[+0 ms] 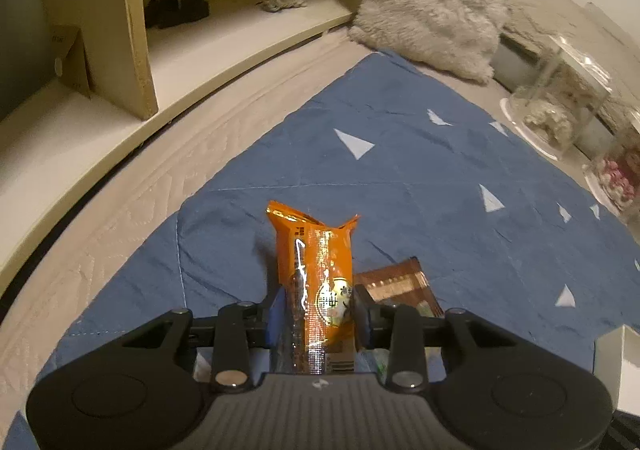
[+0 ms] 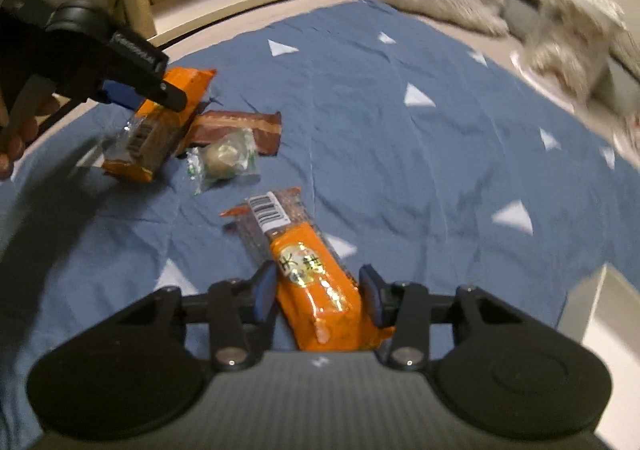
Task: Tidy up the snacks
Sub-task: 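Grasp orange bar with left tool while right tool grasps another orange bar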
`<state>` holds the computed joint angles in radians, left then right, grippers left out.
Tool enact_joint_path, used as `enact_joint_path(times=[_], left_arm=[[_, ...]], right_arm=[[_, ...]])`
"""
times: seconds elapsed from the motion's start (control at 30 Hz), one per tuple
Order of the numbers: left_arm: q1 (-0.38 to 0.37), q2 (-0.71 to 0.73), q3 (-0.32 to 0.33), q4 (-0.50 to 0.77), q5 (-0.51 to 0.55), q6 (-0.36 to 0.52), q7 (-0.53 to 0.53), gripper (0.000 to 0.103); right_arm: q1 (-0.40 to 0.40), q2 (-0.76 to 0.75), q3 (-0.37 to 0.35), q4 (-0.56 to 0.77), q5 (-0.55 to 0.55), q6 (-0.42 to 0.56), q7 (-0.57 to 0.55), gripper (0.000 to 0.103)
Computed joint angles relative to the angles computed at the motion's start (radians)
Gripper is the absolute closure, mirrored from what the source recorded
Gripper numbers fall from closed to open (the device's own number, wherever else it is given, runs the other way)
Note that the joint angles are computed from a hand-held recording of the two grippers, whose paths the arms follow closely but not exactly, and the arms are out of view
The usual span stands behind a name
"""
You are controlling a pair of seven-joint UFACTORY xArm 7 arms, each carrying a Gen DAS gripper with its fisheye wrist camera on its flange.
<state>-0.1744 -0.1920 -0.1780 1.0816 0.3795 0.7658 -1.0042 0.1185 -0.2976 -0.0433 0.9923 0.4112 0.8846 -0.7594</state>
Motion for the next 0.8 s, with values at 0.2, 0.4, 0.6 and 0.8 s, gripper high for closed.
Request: enact_joint_path(times=[0.2,0.4,0.6,0.8], left_arm=[[-0.008,-0.046,-0.009,-0.021,-0.019,0.014,0.027,0.065],[-0.025,-0.058,-0.011,-0.033,-0.08,0.012,0.086,0.065],[-0.064,-0.021,-0.009,-0.019,-0.152,0.043,0.224,0.065],[-0.073,-0.004,-0.033,0.0,-0.109,0.097,0.196,0.063]], right_arm=[[-0.024,-0.002,-0.016,0.062,-0.009,0.275,0.107,0.051],[-0.02,-0.058,0.004,0.02,-0.012,0.274,0.074,0.051],[-0.002,-0.026,0.014,0.018,0.011,0.189,0.12,0.051],[0.013,0.002,0.031,0.011,-0.026,0.165,0.103,0.053]])
